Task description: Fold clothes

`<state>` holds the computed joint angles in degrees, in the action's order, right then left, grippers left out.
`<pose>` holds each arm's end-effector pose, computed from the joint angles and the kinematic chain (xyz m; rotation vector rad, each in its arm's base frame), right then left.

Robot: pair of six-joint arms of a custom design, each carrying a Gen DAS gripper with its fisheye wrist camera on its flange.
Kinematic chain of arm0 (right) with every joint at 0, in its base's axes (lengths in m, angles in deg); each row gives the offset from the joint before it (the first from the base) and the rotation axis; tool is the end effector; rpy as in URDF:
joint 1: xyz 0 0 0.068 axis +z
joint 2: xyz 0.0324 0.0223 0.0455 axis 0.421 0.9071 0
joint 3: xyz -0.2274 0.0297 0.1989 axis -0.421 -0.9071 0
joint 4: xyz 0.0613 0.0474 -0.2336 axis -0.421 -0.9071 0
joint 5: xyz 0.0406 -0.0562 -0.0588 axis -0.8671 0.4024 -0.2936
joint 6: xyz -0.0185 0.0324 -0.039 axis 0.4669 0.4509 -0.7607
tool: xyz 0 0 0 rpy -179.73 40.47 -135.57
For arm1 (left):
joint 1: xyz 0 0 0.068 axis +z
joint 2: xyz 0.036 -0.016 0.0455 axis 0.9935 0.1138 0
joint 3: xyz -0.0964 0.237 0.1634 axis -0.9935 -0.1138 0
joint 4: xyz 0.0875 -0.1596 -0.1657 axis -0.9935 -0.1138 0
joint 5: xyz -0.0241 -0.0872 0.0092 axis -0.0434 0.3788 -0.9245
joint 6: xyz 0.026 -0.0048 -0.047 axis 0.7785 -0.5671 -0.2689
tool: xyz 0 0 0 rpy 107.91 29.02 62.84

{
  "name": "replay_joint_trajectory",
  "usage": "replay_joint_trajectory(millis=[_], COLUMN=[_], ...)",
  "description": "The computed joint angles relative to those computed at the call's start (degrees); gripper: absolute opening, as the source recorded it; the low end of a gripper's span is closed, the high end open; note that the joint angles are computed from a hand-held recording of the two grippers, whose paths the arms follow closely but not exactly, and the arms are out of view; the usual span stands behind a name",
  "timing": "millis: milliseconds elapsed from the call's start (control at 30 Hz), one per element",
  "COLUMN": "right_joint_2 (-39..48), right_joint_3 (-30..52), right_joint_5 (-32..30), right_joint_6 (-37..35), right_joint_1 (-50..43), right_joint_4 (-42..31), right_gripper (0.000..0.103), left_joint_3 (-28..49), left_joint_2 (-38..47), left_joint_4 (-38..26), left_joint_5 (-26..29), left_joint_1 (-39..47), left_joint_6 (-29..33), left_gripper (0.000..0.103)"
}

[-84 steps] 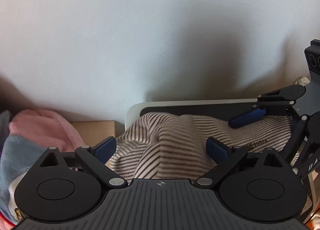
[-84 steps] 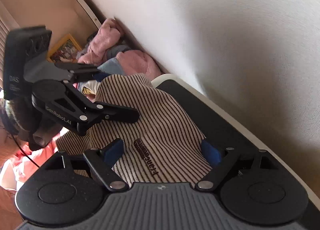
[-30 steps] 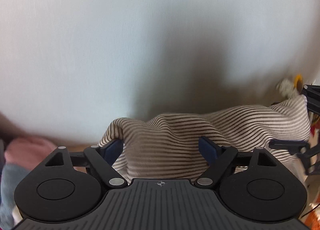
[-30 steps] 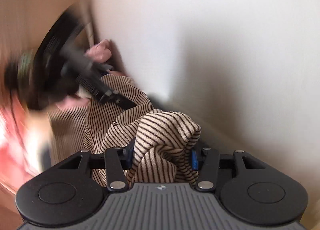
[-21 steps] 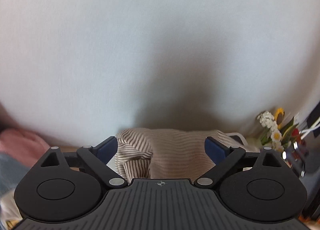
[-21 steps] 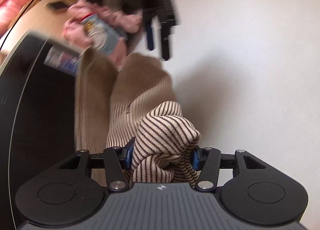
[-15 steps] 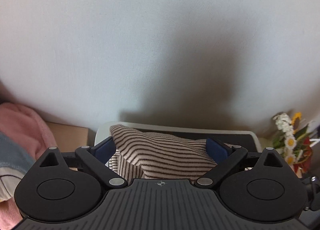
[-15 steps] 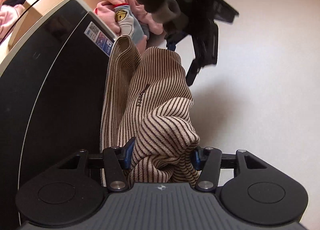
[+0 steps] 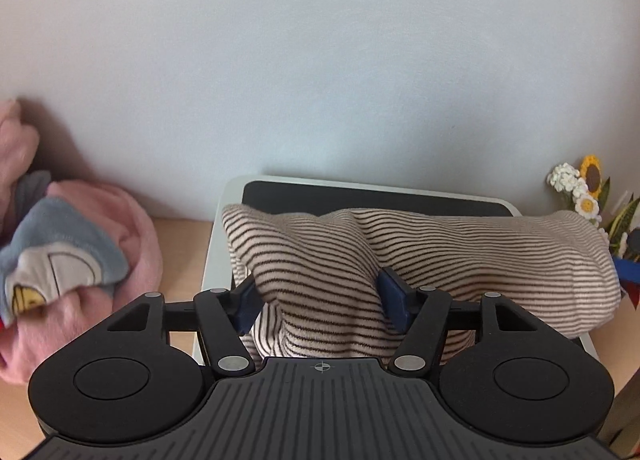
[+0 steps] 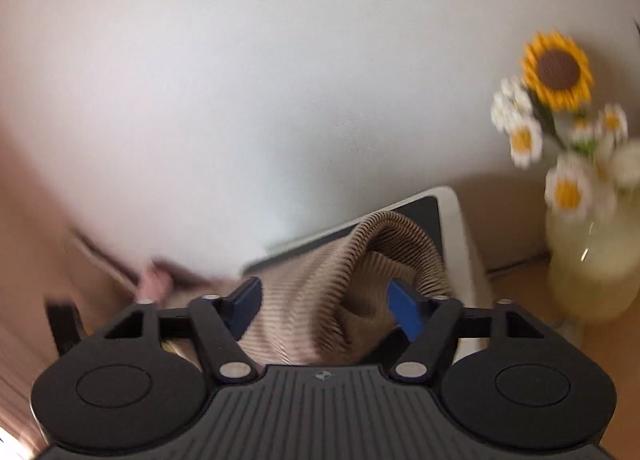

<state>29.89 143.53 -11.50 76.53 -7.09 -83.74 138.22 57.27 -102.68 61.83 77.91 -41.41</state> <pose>0.1842 -0.0834 0.4548 0.4217 2.0916 0.7871 0.2896 -0.0383 0.4742 0.2982 2.3109 -0.3709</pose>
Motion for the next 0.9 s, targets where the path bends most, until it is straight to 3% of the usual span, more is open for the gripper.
replay_joint_trajectory(millis=[100,133,167,267,333,500,567,633,733,833,900], right_joint_2=[-1.05,-1.76,-1.77,-0.2,2.46,7.28,11.18,13.3,13.52,13.78,13.23], right_joint_3=[-0.49,-3.47,-6.21,-6.68,-1.27,4.2,4.08,1.55,0.15,0.25,-2.38], right_joint_5=[12.83,19.23,21.81,19.79,22.44,32.42,30.84,27.56,21.93,19.1,17.08], right_joint_6=[1.17,4.2,4.68,7.51,2.59,-19.35,-20.28,-19.1,-15.08,-14.37,-11.03], right_joint_1=[10.69,17.27,21.54,21.16,22.38,26.16,23.83,21.32,18.04,15.93,14.84], right_joint_4=[-0.91,2.01,4.06,7.37,8.13,15.17,14.99,17.37,18.94,18.01,20.04], right_gripper=[0.064,0.064,0.066,0.049,0.039,0.038,0.038,0.043,0.044,0.051,0.056], left_joint_3=[-0.18,0.44,1.08,4.3,6.67,1.73,-1.47,0.76,12.51,18.23,18.04], left_joint_2=[0.29,0.37,0.46,1.0,1.38,-0.86,-3.11,-4.0,-2.87,-3.35,-2.71], left_joint_4=[0.46,-0.15,-0.77,-2.67,-3.84,-3.42,-2.22,-4.98,-15.61,-18.73,-18.56], left_joint_5=[0.76,0.84,0.9,1.16,1.27,0.83,-0.22,-0.33,5.89,12.42,15.69], left_joint_1=[0.53,0.6,0.66,0.42,-0.09,-2.86,-4.23,-4.12,-0.43,1.89,0.88], left_joint_6=[-3.39,-3.42,-3.42,-1.62,-0.59,-1.8,-1.23,0.38,3.61,5.85,3.19], left_gripper=[0.071,0.071,0.071,0.066,0.066,0.075,0.078,0.077,0.079,0.094,0.094])
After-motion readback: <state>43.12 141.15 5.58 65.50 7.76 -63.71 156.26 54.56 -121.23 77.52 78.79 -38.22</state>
